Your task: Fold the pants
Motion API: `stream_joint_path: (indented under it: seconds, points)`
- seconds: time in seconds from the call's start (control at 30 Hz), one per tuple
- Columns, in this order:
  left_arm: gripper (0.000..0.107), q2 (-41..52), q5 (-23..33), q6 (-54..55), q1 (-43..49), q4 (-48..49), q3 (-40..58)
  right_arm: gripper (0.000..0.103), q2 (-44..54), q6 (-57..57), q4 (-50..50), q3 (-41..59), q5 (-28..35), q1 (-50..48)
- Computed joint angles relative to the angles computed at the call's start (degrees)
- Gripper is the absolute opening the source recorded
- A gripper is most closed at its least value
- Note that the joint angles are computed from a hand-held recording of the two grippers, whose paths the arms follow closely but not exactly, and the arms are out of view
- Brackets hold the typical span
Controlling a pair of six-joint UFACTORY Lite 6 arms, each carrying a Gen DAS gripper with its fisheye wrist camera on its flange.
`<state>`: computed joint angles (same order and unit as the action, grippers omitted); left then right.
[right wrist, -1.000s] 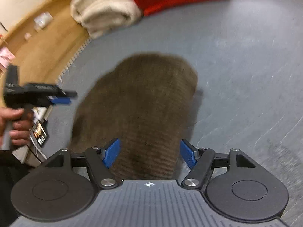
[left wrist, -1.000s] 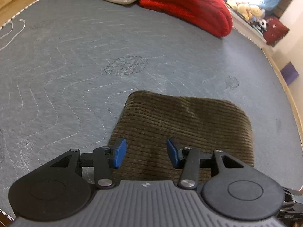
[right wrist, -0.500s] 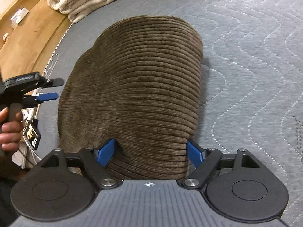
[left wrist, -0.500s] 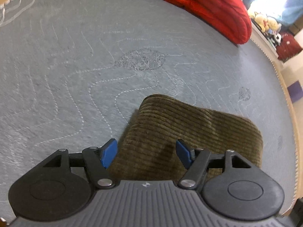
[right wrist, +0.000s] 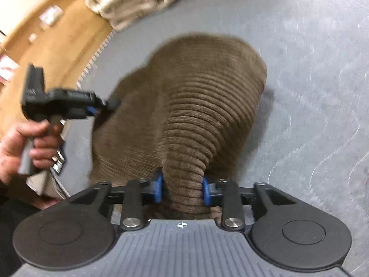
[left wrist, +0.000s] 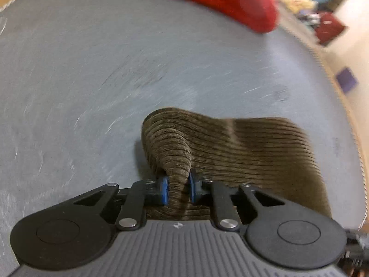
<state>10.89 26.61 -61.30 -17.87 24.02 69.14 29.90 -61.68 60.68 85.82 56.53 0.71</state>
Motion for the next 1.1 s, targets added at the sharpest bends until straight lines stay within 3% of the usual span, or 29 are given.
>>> stream_joint_path:
  seconds: [0.13,0.2,0.27,0.33,0.4,0.53,0.67,0.73,0.77,0.8,0.87,0.97,1.1]
  points:
    - [0.019,-4.47,-3.97,-4.86,-5.32,7.64,-1.47,0.029,-0.17,2.11,0.9,3.83,8.54,-8.85]
    - [0.023,-1.1,-4.42,1.98,-5.87,1.18,0.99,0.03,-0.03,3.14,-2.33,4.47,10.01,-11.9]
    - [0.029,6.04,1.54,4.68,-7.19,-1.45,7.3,0.035,0.84,5.41,-7.88,4.29,8.53,-12.74]
    - [0.03,11.86,10.49,0.83,-10.44,5.01,13.94,0.04,0.22,8.32,-17.48,2.08,1.8,-10.2]
    - [0.028,13.16,14.92,-4.59,-14.01,12.91,17.25,0.048,-2.56,6.98,-18.85,-0.44,-2.12,-9.86]
    - [0.028,7.89,10.5,-12.08,-17.72,19.52,14.08,0.047,-9.03,-6.02,-7.38,-5.15,-0.43,-11.97]
    - [0.028,9.9,7.48,-0.61,-17.42,9.26,15.14,0.044,-11.5,-16.99,-6.28,-9.53,5.91,-11.31]
    - [0.022,16.14,13.6,3.71,-16.87,5.74,20.31,0.039,-12.41,-18.91,-14.19,-13.26,2.56,-6.86]
    - [0.012,19.47,16.93,5.44,-15.85,3.86,22.59,0.038,-13.89,-21.58,-17.98,-17.24,-2.63,-4.35]
    - [0.01,20.77,17.87,5.6,-15.32,2.86,23.4,0.038,-17.25,-26.64,-19.38,-22.31,-7.6,-2.69]
    - [0.01,22.06,18.79,4.42,-15.33,3.37,24.56,0.038,-20.72,-29.97,-19.41,-25.34,-10.35,-0.68]
    - [0.012,21.17,20.31,0.85,-17.11,6.92,26.19,0.036,-16.55,-22.44,-19.72,-17.07,-3.7,-1.52]
    - [0.014,16.3,16.72,2.25,-17.96,4.85,23.64,0.036,-12.44,-18.1,-9.99,-5.86,1.94,-4.06]
